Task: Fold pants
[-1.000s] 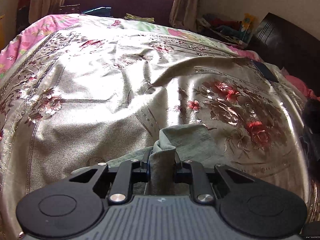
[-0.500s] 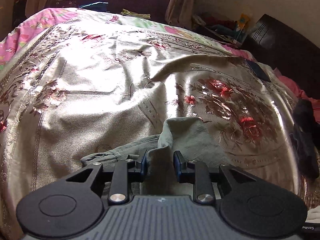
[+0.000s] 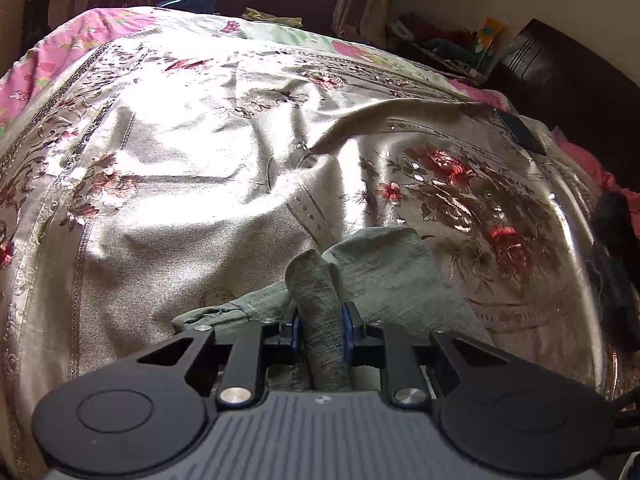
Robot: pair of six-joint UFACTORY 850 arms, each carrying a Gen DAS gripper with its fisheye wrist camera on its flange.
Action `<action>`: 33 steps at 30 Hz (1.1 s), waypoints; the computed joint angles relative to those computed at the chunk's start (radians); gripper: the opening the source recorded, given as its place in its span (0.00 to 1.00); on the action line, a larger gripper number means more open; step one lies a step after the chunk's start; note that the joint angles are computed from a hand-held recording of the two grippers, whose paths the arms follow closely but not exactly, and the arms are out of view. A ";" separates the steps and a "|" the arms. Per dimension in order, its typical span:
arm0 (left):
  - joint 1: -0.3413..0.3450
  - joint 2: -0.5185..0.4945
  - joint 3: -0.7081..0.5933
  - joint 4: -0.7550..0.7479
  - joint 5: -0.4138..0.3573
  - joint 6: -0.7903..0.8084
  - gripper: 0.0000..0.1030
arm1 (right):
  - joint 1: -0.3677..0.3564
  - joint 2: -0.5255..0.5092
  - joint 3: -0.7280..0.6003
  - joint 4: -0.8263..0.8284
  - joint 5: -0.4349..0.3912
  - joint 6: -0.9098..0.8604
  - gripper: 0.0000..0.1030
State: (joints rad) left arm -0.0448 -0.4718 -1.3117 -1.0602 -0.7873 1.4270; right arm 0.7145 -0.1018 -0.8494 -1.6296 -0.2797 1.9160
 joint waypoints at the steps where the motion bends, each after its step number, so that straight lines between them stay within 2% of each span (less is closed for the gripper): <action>1: -0.005 -0.015 -0.020 0.008 -0.010 -0.021 0.25 | -0.005 0.003 -0.001 -0.047 0.021 0.074 0.05; 5: -0.003 -0.020 -0.038 -0.022 -0.012 0.021 0.25 | 0.012 -0.014 -0.020 -0.206 -0.018 0.232 0.05; 8: 0.024 -0.006 -0.020 -0.035 -0.007 0.065 0.25 | 0.009 -0.056 -0.044 -0.358 0.011 0.389 0.05; 12: 0.064 -0.022 -0.016 -0.044 -0.015 0.042 0.25 | 0.007 -0.106 -0.067 -0.527 0.032 0.590 0.05; 15: 0.089 -0.025 0.000 -0.087 -0.017 0.063 0.25 | 0.034 -0.122 -0.076 -0.475 -0.030 0.527 0.05; 19: 0.088 -0.028 0.000 -0.110 -0.007 0.087 0.25 | 0.054 -0.154 -0.106 -0.388 -0.059 0.428 0.05; 25: 0.079 -0.039 -0.007 -0.134 0.030 0.144 0.25 | 0.084 -0.206 -0.142 -0.367 -0.153 0.392 0.05; 26: 0.077 -0.046 -0.011 -0.129 0.038 0.149 0.26 | 0.089 -0.221 -0.153 -0.340 -0.160 0.355 0.07; 29: 0.084 -0.055 -0.003 -0.143 0.051 0.155 0.32 | 0.075 -0.254 -0.179 -0.284 -0.062 0.306 0.17; 33: 0.112 -0.040 0.030 -0.207 0.039 0.206 0.35 | 0.082 -0.221 -0.137 -0.421 -0.067 0.449 0.30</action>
State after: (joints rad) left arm 0.0674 -0.5114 -1.2815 -1.2673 -0.7480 1.6326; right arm 0.7960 -0.3227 -0.9868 -2.0504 -0.3472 2.3654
